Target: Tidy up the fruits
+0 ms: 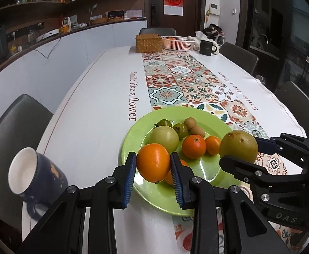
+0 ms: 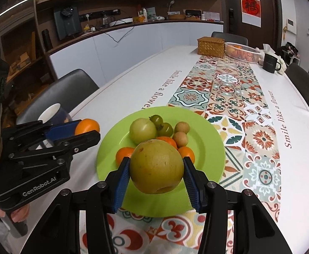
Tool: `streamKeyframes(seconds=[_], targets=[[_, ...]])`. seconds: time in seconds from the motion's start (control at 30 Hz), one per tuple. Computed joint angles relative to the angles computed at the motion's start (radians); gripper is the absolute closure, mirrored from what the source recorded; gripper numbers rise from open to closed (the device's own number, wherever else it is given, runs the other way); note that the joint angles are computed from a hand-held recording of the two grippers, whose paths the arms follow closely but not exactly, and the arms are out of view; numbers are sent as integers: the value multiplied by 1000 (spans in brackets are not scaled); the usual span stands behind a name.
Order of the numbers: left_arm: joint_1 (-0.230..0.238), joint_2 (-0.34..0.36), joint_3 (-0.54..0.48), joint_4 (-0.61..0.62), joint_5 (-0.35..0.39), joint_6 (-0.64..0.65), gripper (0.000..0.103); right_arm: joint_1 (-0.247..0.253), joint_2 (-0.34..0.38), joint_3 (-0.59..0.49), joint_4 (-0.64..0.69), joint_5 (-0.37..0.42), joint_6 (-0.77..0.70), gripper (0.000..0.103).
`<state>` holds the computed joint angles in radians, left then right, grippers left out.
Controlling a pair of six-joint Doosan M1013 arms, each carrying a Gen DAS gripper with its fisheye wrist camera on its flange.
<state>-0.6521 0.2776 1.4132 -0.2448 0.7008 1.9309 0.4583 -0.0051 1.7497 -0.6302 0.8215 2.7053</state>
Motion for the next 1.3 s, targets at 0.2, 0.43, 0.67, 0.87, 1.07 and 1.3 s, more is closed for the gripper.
streamKeyframes(seconds=[0.2, 0.43, 0.67, 0.87, 1.07, 1.3], targets=[[8, 41, -38, -22, 47, -6, 71, -10, 17, -6, 11, 3, 13, 53], [8, 73, -64, -35, 83, 1, 70, -18, 32, -8, 30, 6, 14, 53], [0, 81, -71, -25, 92, 18, 60, -25, 37, -2, 42, 8, 10, 53], [-9, 52, -46, 39, 52, -18, 45, -11, 24, 8, -25, 17, 62, 41], [-22, -14, 22, 162, -42, -104, 36, 19, 2, 15, -92, 79, 130, 41], [-34, -110, 105, 272, -128, -235, 22, 90, -33, 15, -194, 209, 227, 34]])
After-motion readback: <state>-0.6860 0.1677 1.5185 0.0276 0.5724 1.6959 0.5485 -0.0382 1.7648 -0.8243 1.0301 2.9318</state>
